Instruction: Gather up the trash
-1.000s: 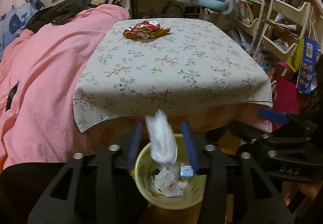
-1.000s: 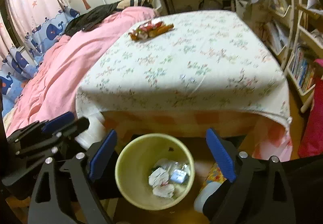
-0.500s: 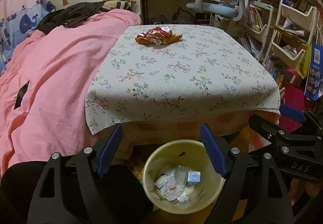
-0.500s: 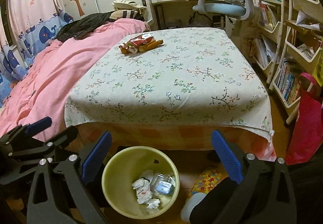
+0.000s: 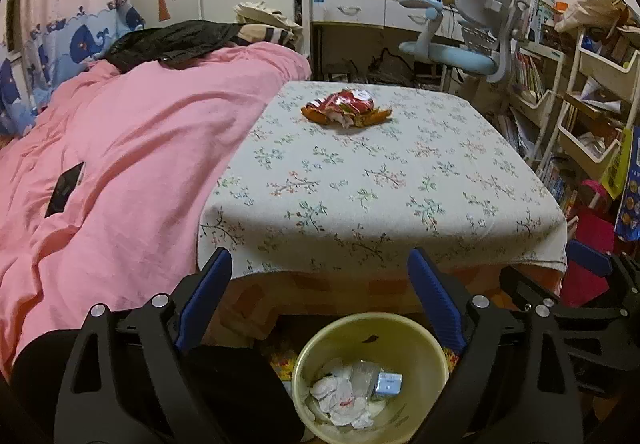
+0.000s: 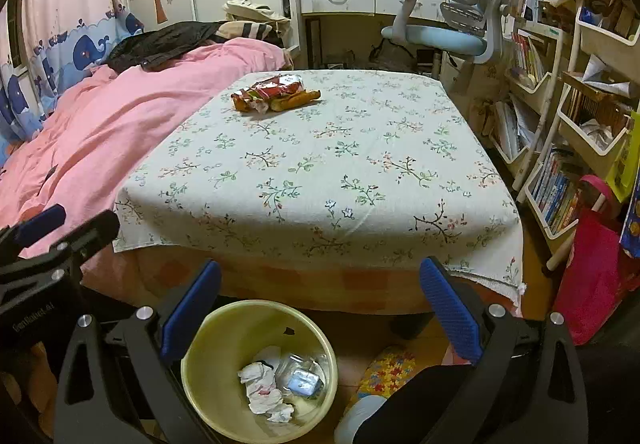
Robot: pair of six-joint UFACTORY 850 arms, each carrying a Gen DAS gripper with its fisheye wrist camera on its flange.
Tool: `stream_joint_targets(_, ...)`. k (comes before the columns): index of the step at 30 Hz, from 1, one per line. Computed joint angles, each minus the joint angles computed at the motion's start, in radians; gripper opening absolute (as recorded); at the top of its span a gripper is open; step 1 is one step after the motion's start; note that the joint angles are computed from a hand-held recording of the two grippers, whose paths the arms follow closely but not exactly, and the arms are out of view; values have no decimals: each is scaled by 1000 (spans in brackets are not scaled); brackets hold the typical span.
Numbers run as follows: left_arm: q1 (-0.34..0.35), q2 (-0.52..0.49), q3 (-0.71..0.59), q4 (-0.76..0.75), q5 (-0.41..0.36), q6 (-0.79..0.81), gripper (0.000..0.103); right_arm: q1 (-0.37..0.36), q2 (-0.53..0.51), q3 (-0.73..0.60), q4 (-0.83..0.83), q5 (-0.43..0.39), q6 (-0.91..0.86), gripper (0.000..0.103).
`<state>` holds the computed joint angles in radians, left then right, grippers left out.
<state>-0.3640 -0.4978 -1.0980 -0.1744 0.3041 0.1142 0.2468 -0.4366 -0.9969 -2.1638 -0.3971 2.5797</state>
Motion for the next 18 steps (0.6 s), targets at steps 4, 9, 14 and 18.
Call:
stream_joint_targets(4, -1, -4, -7, -32, 4, 26, 87, 5, 2, -3, 5, -13, -13, 95)
stream_joint_targets(9, -1, -9, -16, -39, 4, 35, 87, 7, 0, -6, 4, -19, -17, 95)
stream_joint_targets(14, 4, -18, -37, -35, 2, 29, 88, 10, -5, -14, 17, -22, -35, 95)
stream_joint_targets(18, 8, -29, -58, -35, -6, 29, 88, 13, -6, -18, 23, -26, -46, 95)
